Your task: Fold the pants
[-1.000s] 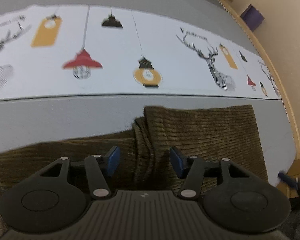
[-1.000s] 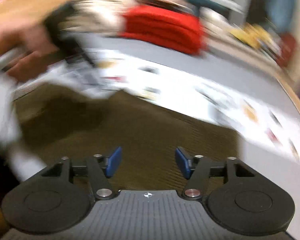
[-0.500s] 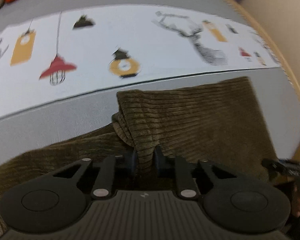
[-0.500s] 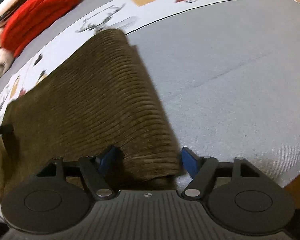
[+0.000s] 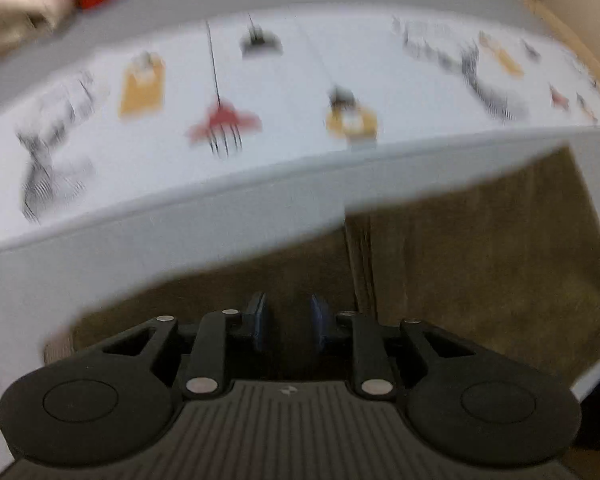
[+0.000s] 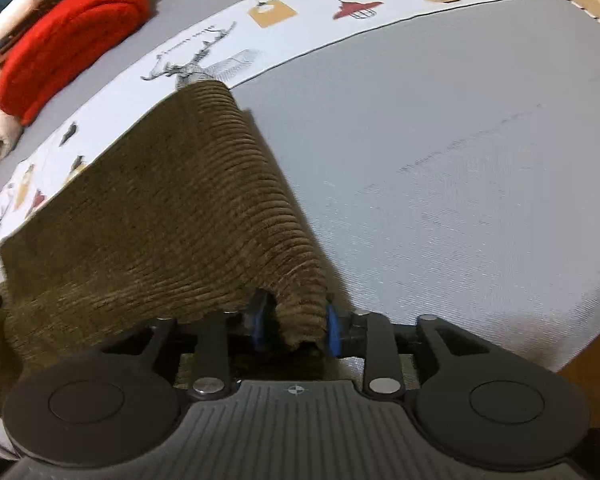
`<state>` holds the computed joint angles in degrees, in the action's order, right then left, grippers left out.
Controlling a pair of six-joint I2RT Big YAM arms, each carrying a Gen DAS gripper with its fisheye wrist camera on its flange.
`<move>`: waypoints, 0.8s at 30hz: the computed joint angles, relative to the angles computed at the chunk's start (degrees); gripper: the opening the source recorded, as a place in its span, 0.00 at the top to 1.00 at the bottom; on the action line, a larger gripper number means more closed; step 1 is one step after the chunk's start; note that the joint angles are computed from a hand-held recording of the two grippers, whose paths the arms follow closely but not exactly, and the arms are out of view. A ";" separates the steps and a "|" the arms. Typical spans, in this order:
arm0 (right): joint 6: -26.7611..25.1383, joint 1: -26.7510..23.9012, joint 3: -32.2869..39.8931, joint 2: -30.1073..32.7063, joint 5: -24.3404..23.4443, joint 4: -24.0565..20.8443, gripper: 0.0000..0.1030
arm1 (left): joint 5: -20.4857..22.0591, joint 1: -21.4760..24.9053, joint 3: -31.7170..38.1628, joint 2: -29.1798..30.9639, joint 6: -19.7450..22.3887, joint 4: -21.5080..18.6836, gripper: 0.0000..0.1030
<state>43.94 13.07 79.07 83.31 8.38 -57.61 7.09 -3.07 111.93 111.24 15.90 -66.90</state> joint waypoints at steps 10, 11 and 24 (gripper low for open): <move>-0.22 -0.39 -0.52 0.65 -1.25 0.85 0.54 | 14.91 -3.02 -6.44 -4.09 21.68 -5.38 0.66; -0.51 -0.22 -0.80 0.31 -1.13 0.76 0.53 | 12.25 -3.75 -7.86 -4.31 23.90 -5.87 0.66; -1.55 -0.32 -0.88 0.31 -1.90 0.79 0.52 | 9.76 -4.14 -9.70 -7.02 24.85 -1.28 0.60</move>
<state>42.39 12.76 78.19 83.62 6.48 -56.82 16.85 -7.22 102.23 104.22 40.75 -68.18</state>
